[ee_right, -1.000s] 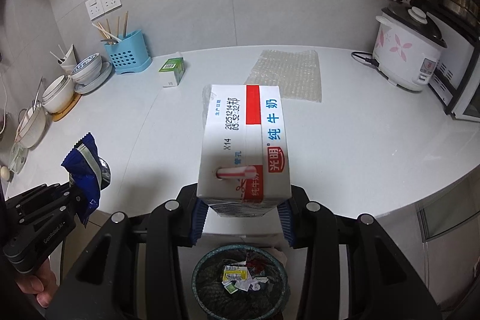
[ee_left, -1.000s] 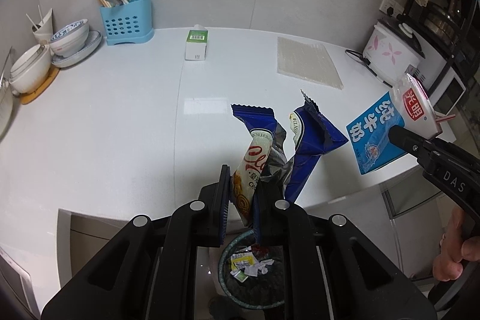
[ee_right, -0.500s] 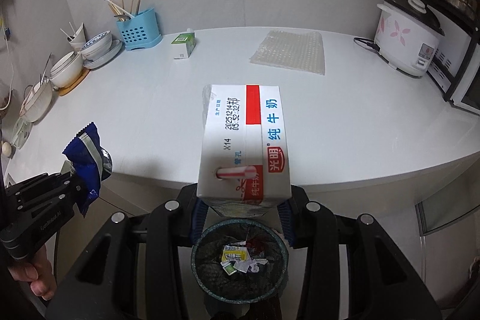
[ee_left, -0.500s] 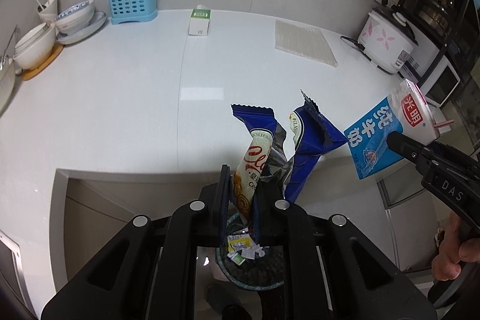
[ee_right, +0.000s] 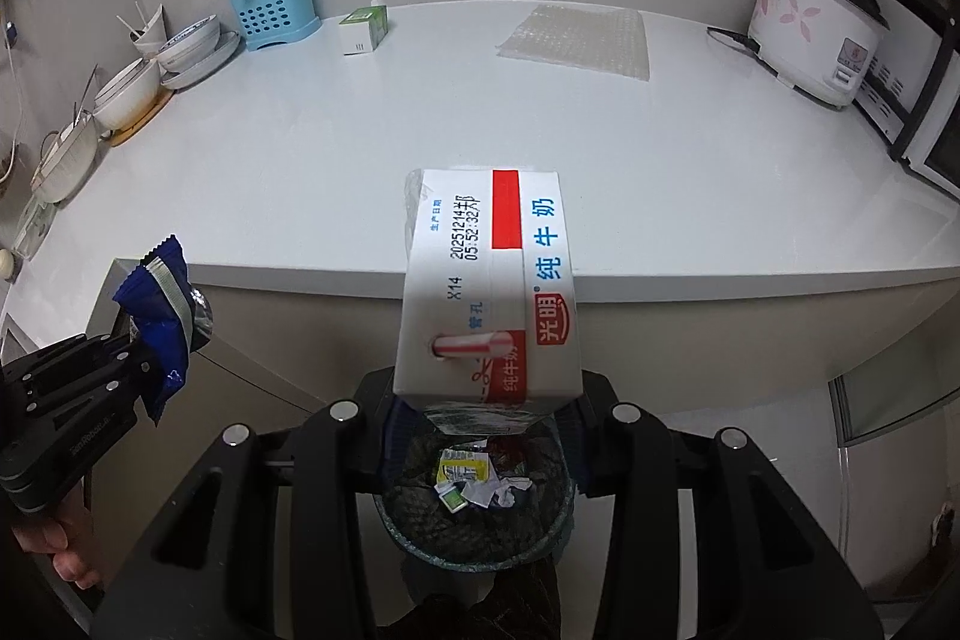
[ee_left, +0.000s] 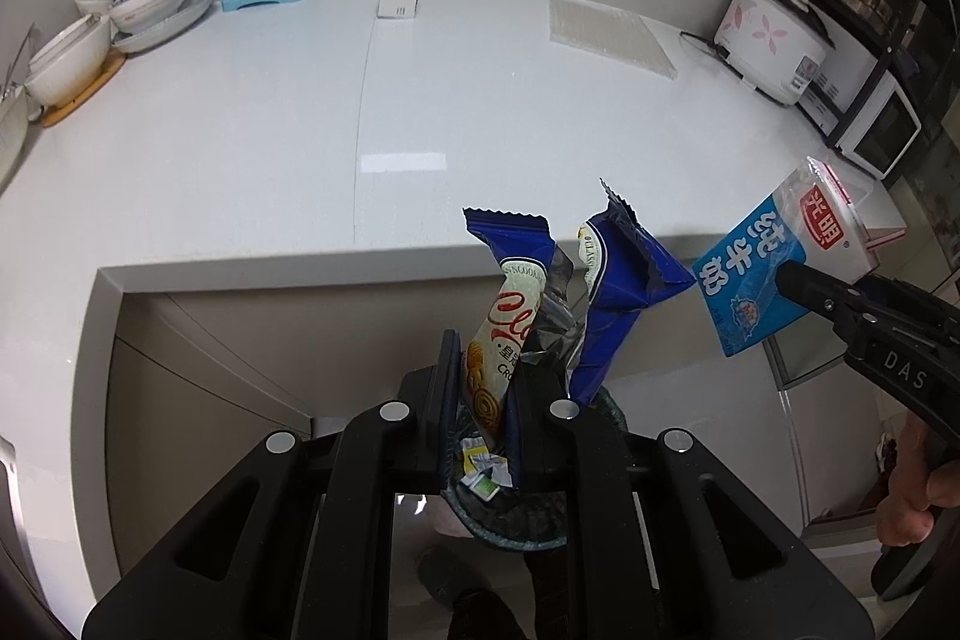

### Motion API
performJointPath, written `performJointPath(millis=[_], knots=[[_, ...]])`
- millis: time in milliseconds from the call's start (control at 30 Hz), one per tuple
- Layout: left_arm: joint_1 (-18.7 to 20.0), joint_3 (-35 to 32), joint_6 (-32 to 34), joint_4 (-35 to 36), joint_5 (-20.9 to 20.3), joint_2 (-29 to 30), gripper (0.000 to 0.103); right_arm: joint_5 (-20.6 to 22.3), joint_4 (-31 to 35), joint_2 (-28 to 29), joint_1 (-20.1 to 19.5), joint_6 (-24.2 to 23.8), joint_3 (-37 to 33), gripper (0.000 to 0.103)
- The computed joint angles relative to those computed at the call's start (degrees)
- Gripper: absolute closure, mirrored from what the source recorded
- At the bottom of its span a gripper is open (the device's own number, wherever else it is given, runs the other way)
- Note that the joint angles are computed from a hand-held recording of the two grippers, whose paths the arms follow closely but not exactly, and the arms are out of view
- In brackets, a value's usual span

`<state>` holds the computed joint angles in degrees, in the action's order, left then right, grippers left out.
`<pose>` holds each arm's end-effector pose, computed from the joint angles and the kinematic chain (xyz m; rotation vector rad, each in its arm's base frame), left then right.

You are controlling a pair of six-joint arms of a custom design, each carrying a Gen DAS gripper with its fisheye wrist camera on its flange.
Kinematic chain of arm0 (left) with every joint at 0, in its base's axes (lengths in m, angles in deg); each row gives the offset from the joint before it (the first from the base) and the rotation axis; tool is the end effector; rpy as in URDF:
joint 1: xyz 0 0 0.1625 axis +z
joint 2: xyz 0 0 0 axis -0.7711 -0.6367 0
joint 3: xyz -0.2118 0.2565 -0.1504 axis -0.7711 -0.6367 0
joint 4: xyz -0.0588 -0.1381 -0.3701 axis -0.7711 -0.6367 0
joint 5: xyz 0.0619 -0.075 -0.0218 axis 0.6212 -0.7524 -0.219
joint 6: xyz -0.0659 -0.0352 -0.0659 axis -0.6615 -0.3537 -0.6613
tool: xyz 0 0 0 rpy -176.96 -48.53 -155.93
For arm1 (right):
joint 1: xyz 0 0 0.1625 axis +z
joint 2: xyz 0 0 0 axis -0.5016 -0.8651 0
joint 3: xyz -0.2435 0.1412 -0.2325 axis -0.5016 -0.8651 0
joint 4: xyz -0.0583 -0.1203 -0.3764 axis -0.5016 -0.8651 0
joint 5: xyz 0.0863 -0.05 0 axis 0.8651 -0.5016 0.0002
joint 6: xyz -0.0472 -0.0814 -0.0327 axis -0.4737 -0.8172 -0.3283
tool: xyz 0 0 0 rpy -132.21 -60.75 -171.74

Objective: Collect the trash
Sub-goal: 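Carry the cookie wrapper and milk carton down over the wastebasket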

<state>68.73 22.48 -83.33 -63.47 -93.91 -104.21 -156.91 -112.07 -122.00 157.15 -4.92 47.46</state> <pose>-0.3977 -0.3374 0.2908 0.3428 2.4502 -0.6197 0.3577 -0.3751 0.3595 0.3425 -2.3582 0.6059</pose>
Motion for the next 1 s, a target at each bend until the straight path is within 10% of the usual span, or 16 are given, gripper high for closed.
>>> performJointPath(millis=[1000], knots=[[2.38, 9.61, -1.60, -2.46, -6.23, -3.62, 0.091, 6.63, -5.36, 0.50, -8.10, -1.82, 14.43, 0.065]])
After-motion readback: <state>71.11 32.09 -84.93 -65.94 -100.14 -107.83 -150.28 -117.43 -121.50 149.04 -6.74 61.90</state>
